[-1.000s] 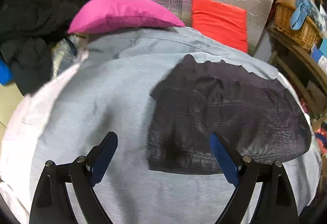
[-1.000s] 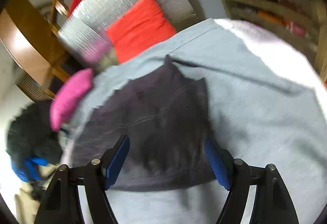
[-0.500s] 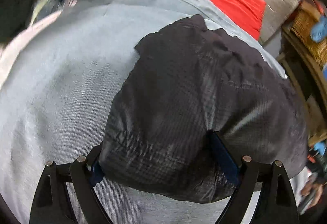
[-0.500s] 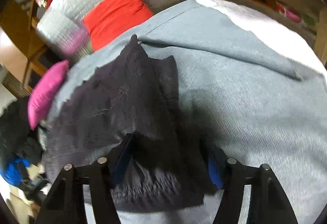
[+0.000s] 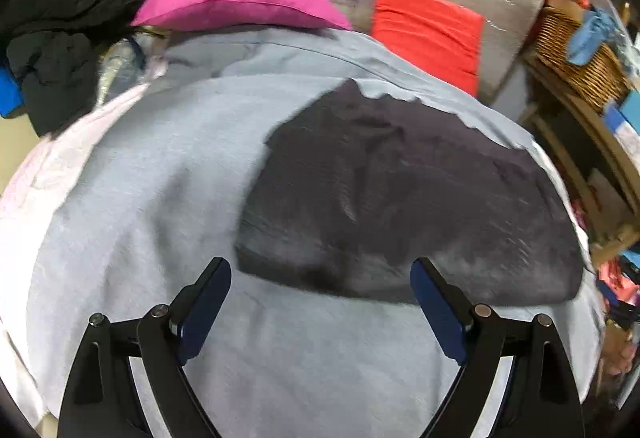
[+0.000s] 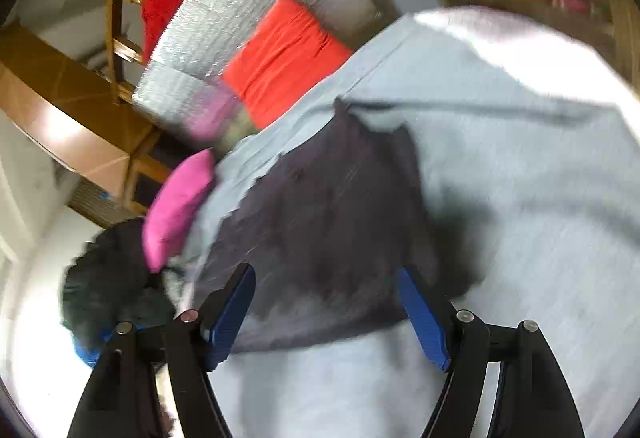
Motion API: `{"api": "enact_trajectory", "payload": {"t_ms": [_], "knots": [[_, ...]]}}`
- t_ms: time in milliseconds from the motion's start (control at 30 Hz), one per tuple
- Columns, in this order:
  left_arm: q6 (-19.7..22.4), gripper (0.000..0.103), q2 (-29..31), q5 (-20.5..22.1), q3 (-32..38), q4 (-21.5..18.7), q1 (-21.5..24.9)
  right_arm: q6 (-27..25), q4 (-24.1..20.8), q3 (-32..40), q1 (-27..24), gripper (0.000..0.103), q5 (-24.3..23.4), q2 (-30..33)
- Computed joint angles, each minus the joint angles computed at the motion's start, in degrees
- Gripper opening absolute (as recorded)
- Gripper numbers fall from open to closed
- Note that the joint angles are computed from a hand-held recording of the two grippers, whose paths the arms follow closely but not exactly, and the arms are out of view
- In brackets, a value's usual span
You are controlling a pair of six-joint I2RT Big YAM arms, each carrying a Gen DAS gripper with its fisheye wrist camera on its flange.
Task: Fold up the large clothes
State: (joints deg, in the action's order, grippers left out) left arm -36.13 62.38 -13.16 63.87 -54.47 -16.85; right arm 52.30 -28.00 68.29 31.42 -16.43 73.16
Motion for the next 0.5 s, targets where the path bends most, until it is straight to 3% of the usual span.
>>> {"api": "enact_trajectory", "payload": {"t_ms": [100,167,333,500], "knots": [[-3.3,0.091,-1.1,0.2,-2.0,2.1,-2.0,6.5,7.3,-4.4,1.1,0.078,-4.3,-0.6],[-5.1,0.091,-1.6,2.7,-4.3,6.0,-2.2,9.4,10.9,-5.7,1.9,0.078,-5.8,0.0],[-10.0,0.091,0.0,9.0,-7.6,13.7,0.2,9.5,6.9,-2.7,4.1,0.078,-2.2,4.3],[-15.7,0.091,2.7,18.8,-8.6,17.3,3.8,11.7,3.3,0.4,3.7,0.078,0.0,9.4]]}}
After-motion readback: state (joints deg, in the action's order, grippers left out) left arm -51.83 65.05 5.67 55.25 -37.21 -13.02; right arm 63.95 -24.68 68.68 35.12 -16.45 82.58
